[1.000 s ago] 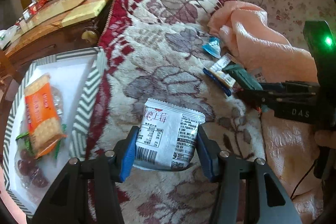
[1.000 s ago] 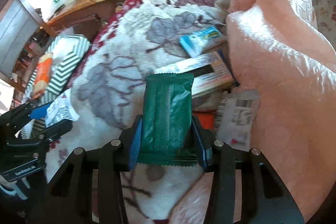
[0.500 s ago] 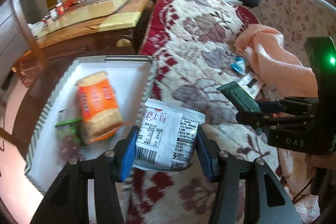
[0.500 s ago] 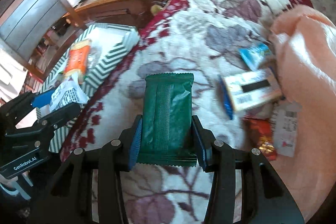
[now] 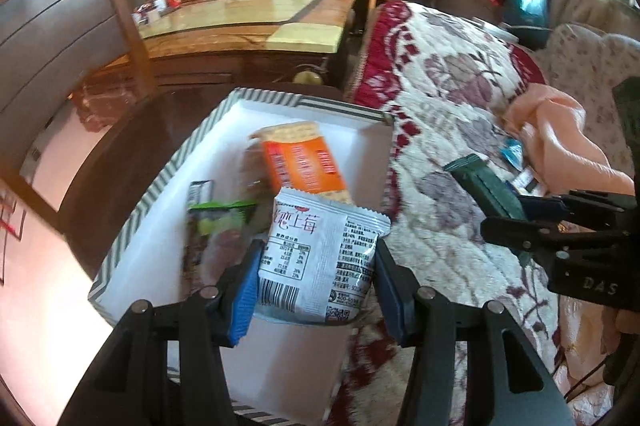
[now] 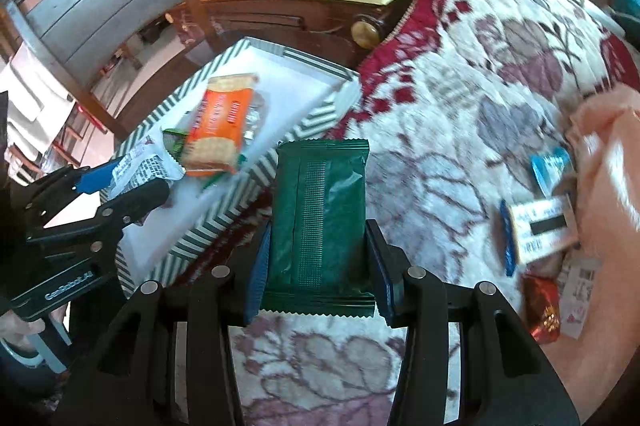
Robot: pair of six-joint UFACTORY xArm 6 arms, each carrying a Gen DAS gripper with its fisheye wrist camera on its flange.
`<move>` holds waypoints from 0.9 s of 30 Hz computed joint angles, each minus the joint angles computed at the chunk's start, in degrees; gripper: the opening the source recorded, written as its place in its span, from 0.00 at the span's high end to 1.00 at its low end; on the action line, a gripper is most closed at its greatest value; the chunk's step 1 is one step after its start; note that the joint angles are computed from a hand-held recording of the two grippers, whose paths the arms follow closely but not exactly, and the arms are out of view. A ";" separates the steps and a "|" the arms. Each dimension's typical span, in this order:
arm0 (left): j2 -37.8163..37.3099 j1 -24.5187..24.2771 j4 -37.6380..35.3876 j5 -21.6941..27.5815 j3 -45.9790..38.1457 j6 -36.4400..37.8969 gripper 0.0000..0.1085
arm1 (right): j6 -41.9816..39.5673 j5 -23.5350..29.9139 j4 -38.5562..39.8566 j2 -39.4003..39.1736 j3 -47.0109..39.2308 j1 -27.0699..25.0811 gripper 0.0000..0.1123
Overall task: Organize snacks
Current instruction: 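Carry the white packet and green pack over the white box, then lower both packs into the white box and open both grippers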
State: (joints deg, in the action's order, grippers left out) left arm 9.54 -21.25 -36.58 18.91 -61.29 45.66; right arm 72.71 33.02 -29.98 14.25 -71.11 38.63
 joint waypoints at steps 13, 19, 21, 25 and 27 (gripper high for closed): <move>1.69 4.31 -0.09 -0.38 -1.73 -2.34 0.50 | -9.55 2.96 4.14 8.92 -13.66 1.61 0.61; 2.96 5.61 1.41 -0.22 -2.40 -4.63 0.49 | -14.68 3.97 8.03 13.09 -18.98 2.05 0.61; 3.34 6.03 1.93 -0.23 -2.64 -5.46 0.49 | -16.25 4.19 9.44 14.57 -20.77 2.19 0.61; 4.10 6.68 2.97 -0.42 -3.18 -6.79 0.49 | -19.41 4.48 12.12 17.66 -24.50 2.36 0.61; 4.32 7.01 3.43 -0.76 -3.20 -7.28 0.49 | -20.99 4.19 13.70 19.25 -26.34 2.56 0.61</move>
State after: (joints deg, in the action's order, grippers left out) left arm 13.87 -14.24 -33.15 18.15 -64.49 38.38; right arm 51.72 37.21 -16.27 33.50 -97.46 41.19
